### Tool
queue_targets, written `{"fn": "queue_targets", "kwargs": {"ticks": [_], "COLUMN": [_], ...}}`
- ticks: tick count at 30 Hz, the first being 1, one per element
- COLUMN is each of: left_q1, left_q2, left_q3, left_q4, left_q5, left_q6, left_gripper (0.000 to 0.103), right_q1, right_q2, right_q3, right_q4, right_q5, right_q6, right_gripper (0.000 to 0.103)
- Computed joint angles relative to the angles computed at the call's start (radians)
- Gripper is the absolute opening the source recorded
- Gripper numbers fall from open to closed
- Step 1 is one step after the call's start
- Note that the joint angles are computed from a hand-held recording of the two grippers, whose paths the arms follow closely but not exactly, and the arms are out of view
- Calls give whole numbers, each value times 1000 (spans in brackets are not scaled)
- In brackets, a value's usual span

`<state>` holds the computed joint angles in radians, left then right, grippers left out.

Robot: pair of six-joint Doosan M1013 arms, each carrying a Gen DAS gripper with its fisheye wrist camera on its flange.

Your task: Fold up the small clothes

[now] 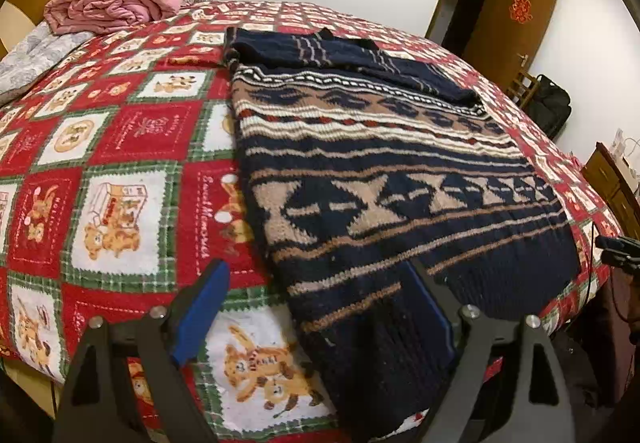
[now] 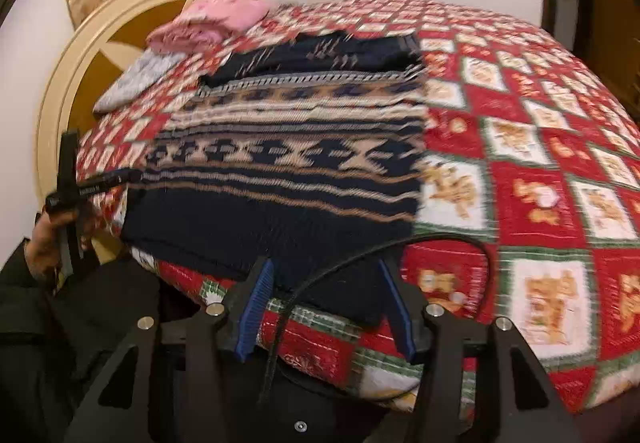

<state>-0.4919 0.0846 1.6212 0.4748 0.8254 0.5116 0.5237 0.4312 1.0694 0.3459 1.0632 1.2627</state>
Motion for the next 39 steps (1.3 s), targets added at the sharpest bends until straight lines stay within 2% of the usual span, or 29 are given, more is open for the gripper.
{"fn": "queue_targets", "kwargs": {"ticks": [2, 4, 6, 7, 10, 12, 14, 16, 17, 21, 23, 25, 30, 34, 36, 39], "left_q1": [-2, -3, -3, -2, 3, 4, 1, -2, -2, 1, 6, 12, 1, -14, -24, -27], "left_q2": [3, 3, 4, 3, 6, 12, 14, 11, 10, 4, 2, 5, 18, 21, 22, 19], "left_q3": [-4, -6, -10, -9, -8, -12, -15, -14, -13, -7, -3, -2, -10, -13, -14, -10], "left_q4": [3, 12, 23, 23, -2, -21, -24, -19, -18, -22, -37, -67, -82, -99, -96, -105], "left_q5": [11, 18, 26, 24, 8, 4, 4, 2, 1, 0, -9, -21, -25, -20, -7, -13], "left_q6": [5, 1, 1, 0, 9, 28, 35, 29, 28, 20, 22, 33, 72, 98, 107, 109], "left_gripper": [89, 89, 89, 89, 89, 89, 89, 89, 89, 89, 89, 89, 89, 88, 88, 88], "right_q1": [14, 30, 28, 22, -15, -34, -38, -15, -3, 29, 38, 21, 0, -30, -37, -12], "right_q2": [7, 14, 26, 22, -15, -24, -1, 28, 58, 148, 152, 136, 104, 90, 87, 61], "right_q3": [-4, -13, -40, -38, -1, 5, -28, -64, -101, -198, -201, -185, -133, -96, -83, -66], "right_q4": [-45, -143, -225, -234, -143, -11, 104, 102, 102, -22, -105, -68, -170, -52, 27, -61], "right_q5": [-14, -18, 29, 26, -73, -132, -94, -44, 28, 238, 267, 276, 236, 188, 173, 86], "right_q6": [-4, 47, 139, 167, 206, 138, 26, -72, -106, -23, 17, 44, 173, 179, 145, 148], "right_gripper": [55, 55, 55, 55, 55, 55, 55, 55, 55, 55, 54, 54, 54, 54, 42, 42]}}
